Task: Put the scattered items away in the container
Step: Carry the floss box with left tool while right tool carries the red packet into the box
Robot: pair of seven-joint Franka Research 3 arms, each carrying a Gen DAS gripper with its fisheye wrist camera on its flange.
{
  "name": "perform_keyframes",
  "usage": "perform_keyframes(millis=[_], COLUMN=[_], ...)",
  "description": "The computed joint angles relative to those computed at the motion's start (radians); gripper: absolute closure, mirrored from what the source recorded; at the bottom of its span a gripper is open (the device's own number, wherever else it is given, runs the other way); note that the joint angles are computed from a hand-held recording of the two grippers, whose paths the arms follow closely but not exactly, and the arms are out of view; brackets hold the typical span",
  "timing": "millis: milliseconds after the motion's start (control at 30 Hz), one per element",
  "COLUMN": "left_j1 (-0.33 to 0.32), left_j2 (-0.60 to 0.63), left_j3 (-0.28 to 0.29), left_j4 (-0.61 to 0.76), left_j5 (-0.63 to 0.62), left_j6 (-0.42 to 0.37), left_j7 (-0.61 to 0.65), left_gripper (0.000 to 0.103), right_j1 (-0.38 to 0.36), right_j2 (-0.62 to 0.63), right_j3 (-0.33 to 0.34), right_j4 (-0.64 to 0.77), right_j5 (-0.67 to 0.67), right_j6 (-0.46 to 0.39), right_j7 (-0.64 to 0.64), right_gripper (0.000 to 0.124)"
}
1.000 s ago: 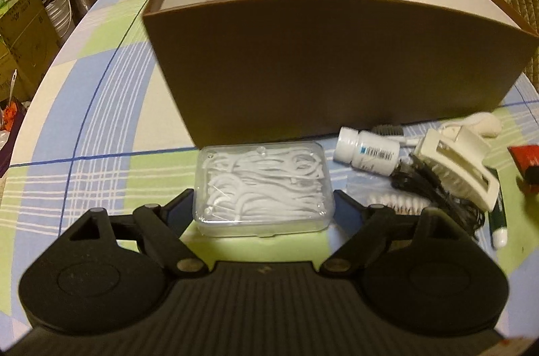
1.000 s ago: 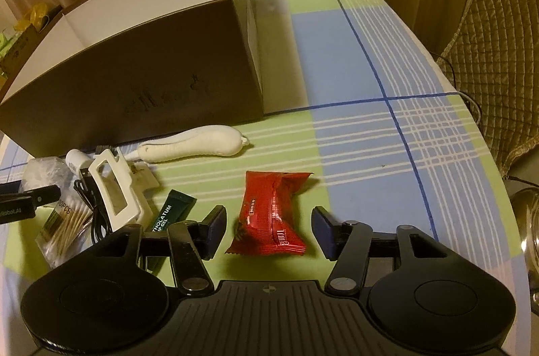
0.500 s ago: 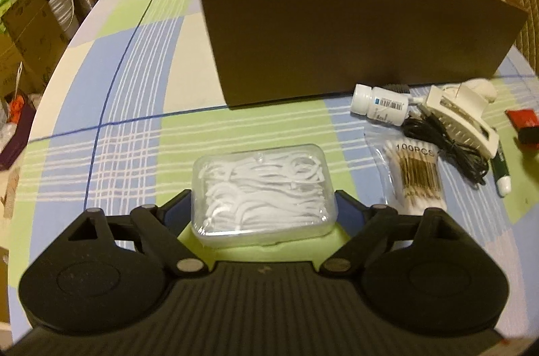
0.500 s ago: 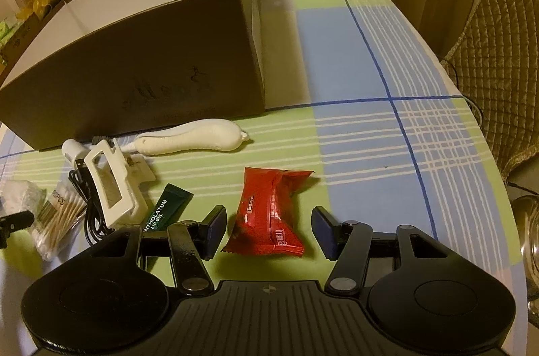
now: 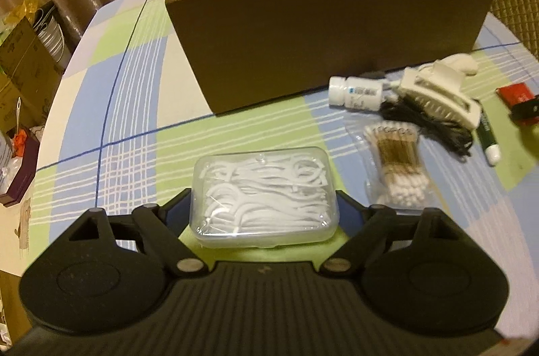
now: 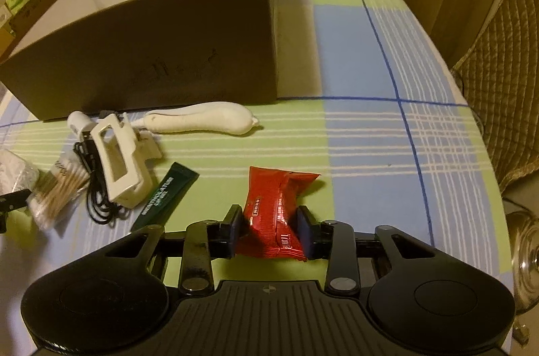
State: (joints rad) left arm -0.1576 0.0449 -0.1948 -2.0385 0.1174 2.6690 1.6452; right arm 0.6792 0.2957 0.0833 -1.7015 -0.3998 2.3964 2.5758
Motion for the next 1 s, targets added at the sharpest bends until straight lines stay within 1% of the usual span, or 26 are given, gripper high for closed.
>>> perform_keyframes(millis=[167,333,533,633,733,800,933,1000], left_j1=[0.000,-0.005,-0.015,-0.015,-0.008,-0.004,-0.007,-0.012], left_j2=[-0.035,-0.067,-0.044,0.002,0.061,0.108,0.218,0.285], left_j3=[0.000,0.008,0.008,-0.004,-0.022,-0.033,-0.050,-0.056], left_j4=[0.005,0.022,0.114,0.193,0.287,0.359,0.509,0.604], left_j5=[-0.037,-0.117,-0.227,-0.282,-0.304,-0.294,-0.235,-0.208], left_j6=[-0.005,0.016,0.025,0.017,-0.009,-0.028,-0.059,-0.092], left_j7=[0.047,0.140,0.252,0.317,0.353,0.362,0.341,0.324], left_gripper=[0.019,0.019,0.019,0.019,0.019,0.019,0.019,0.019], right_j1=[-0.023,-0.050,-0.072,-0.077,-0.069,-0.058,-0.041,-0.035], right_j2=[-0.042,-0.082,-0.082,-0.042,0.020,0.073,0.179,0.242], right_j3=[0.014,0.029,0.030,0.027,0.016,0.004,-0.022,-0.035], right_j4=[-0.042,-0.057,-0.002,0.071,0.173,0.265,0.438,0.534], right_j5=[0.058,0.112,0.143,0.165,0.180,0.185,0.206,0.225], right_j6=[0.059,0.120,0.201,0.226,0.219,0.195,0.147,0.116], right_j7=[-0.013,-0.078,-0.155,-0.217,-0.281,-0.322,-0.393,-0.419], right_gripper=[0.092,0.092,0.092,0.092,0.092,0.092,0.092,0.092])
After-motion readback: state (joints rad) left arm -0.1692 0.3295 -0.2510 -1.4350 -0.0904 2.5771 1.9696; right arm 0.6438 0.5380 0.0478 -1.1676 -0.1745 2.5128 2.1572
